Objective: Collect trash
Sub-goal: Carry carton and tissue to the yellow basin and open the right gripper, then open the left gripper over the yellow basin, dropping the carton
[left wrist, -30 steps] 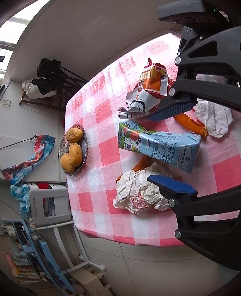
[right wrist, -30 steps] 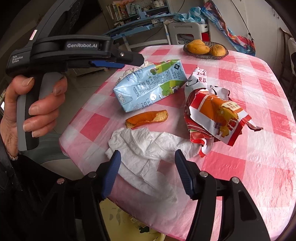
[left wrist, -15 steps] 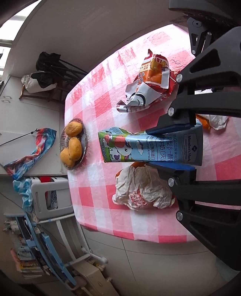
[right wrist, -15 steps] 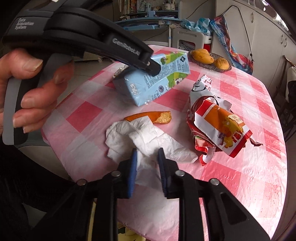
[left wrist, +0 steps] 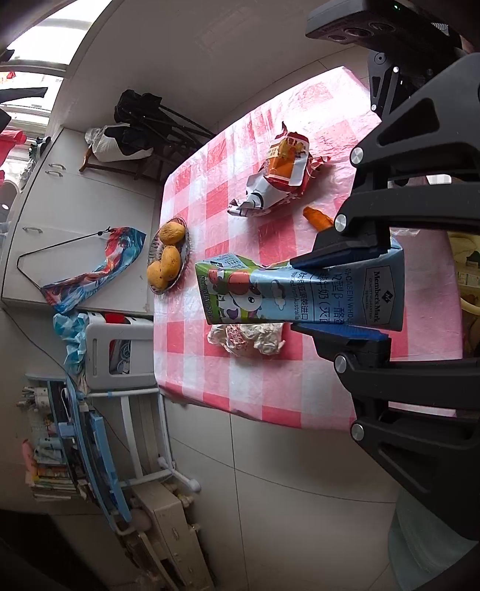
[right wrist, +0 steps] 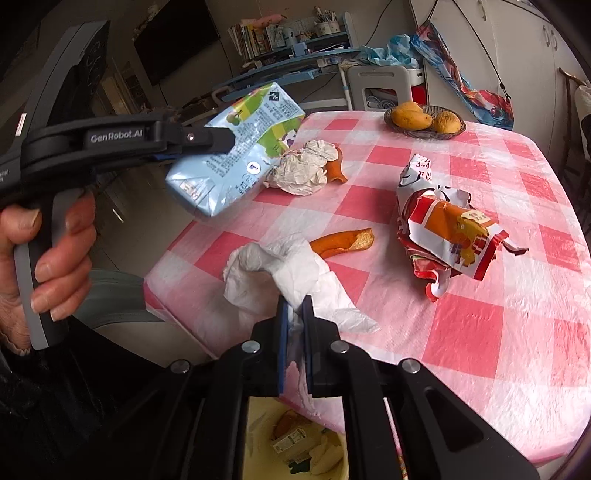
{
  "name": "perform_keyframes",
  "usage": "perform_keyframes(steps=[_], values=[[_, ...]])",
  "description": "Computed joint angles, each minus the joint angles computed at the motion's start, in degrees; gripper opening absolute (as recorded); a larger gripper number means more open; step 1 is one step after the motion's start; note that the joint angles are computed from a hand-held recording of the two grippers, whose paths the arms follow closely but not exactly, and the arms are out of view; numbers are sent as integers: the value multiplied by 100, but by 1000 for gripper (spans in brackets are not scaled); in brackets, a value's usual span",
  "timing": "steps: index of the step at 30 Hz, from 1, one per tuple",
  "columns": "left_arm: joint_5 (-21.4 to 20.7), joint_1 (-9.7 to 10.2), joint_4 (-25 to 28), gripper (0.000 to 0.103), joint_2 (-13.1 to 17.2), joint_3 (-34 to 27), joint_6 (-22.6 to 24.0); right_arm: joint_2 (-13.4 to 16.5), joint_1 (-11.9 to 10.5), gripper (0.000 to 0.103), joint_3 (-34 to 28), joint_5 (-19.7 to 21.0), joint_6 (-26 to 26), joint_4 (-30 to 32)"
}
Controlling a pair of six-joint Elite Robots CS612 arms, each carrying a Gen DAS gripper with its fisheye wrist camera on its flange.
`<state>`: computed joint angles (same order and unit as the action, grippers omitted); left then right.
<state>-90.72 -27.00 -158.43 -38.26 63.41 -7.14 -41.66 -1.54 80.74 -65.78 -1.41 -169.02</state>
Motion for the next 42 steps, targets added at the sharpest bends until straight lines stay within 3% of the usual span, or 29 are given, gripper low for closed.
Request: perform_keyframes(steps=[7, 12, 20, 31, 34, 36, 42], values=[[440, -96, -621, 27, -453, 903, -30, -247, 58, 8, 520, 306, 90, -333], [575, -146, -898, 27, -703, 1409, -66, -447, 123, 8, 877, 353, -47, -137], [565, -187, -1162, 27, -957, 1935, -141, -564, 266, 8, 1049, 88, -384, 630], [500, -236, -1327, 27, -1125, 2312, -211, -602, 334, 11, 1124, -153, -516, 996], [466, -249, -1294, 27, -1157, 2388, -242, -598, 346, 34, 1126, -254, -418, 1064], [454, -272, -1223, 27, -1181, 2444, -256, -601, 324, 36, 1147, -256, -269, 955], [244, -363, -521, 27, -1196, 2520, -183, -603, 172, 58, 1350, -364, 789, -115]])
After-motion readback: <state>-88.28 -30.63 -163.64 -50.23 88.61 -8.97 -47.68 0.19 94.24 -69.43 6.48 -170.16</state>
